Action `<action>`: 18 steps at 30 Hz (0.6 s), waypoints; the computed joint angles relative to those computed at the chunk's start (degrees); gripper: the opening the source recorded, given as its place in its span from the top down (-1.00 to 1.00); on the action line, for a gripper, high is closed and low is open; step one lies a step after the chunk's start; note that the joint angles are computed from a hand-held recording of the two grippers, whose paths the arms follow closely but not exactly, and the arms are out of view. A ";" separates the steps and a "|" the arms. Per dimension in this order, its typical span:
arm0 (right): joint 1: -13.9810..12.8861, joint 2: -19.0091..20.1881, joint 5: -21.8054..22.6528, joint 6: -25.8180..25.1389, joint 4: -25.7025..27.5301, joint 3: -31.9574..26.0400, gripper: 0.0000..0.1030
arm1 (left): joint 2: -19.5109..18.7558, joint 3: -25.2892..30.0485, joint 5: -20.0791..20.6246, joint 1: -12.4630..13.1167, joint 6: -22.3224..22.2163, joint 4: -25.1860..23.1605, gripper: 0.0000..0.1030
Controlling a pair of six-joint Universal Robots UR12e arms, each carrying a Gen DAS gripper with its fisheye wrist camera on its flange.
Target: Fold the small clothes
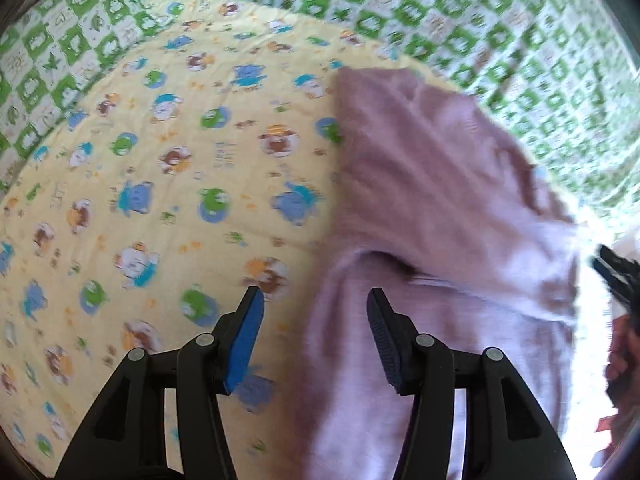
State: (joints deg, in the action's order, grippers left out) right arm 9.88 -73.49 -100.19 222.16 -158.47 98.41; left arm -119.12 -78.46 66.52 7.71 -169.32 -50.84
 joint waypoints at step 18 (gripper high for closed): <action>1.30 31.65 35.05 -19.76 17.77 -45.84 0.06 | -5.54 5.52 7.45 -1.95 -9.31 -0.37 -0.24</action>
State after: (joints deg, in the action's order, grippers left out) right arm 11.18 -41.84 -65.14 202.40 -140.70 52.58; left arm -124.66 -72.94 73.97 5.77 -178.62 -51.21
